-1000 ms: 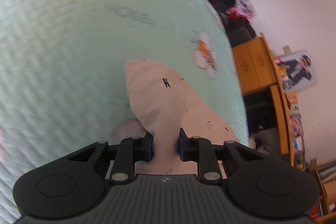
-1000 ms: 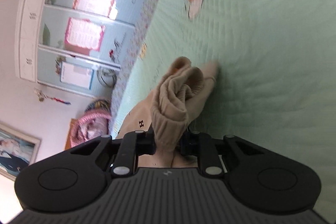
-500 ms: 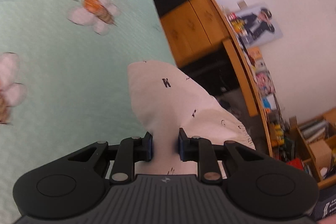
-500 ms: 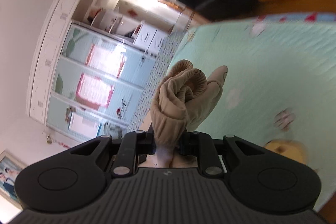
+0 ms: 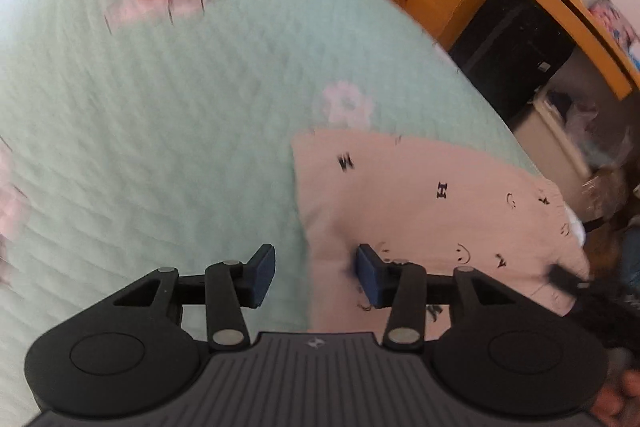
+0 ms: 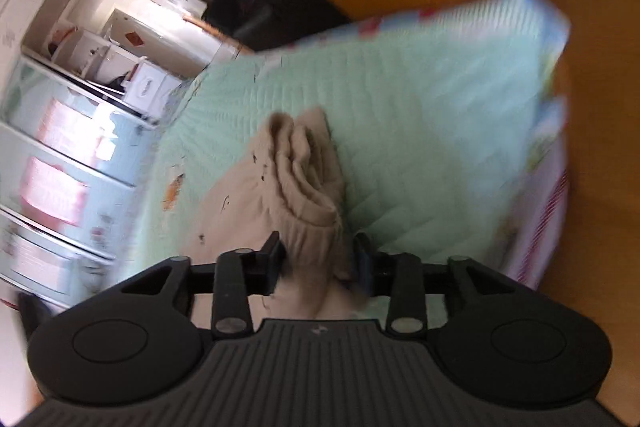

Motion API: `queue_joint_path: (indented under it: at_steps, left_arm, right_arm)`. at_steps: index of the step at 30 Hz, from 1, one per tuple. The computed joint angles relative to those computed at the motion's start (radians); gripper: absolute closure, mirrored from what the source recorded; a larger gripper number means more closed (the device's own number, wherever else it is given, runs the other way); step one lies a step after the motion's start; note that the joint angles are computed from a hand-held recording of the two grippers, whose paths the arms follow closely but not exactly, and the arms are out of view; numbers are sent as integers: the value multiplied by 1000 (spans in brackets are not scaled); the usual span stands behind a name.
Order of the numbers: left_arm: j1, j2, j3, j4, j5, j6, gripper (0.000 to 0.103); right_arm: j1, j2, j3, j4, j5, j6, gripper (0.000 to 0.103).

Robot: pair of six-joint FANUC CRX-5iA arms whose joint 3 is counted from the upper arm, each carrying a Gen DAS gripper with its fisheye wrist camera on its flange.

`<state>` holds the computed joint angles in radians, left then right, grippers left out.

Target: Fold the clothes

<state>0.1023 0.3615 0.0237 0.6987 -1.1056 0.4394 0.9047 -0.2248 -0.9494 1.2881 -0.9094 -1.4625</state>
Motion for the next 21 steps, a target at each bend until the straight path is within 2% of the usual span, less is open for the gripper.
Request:
queue_joint_path:
  at_steps: [2,4,7,8,9,10,12,14,15,18,19,21]
  left_arm:
    - [21,-44,-58,79,25,-72,51]
    - [39,-85,-117,154,21,-135,50]
    - [51,-113,-175,178,-52,-233,47]
    - [50,-123,-196,167,-66,-269,47]
    - [50,-131,-217,149,-73,-301,47]
    - [50,-135,-236,126,-72,-328,47]
    - [49,-136,-272,77,-62,-375,47]
    - [63,-153,-325,101,-35,-453,47]
    - [71,-162,-353,121,-22,-496,47]
    - [88,-162,-343,129,-44,-473,47]
    - [91,-168,-345,142,-54,-478,47]
    - [96,-184,-356,173,-77,-506,47]
  right_arm:
    - [96,20,69,-111,-169,161,55]
    - [122,18,86,-70,-242,220,54]
    - [26,-5,37,180,-124,132,46]
    - [-55,-9,19,280,-15,80,41]
    - [-131,-3,7,365,89,27,41]
    - [-181,13,4,397,160,0,41]
    - [-207,43,1,333,237,4,42]
    - [-207,44,-19,298,275,-32,48]
    - [-193,37,-28,290,270,-50,48]
    - [-154,19,-8,298,176,41,45]
    - [-178,18,0,338,181,56,43]
    - [-304,42,25,469,278,29,32]
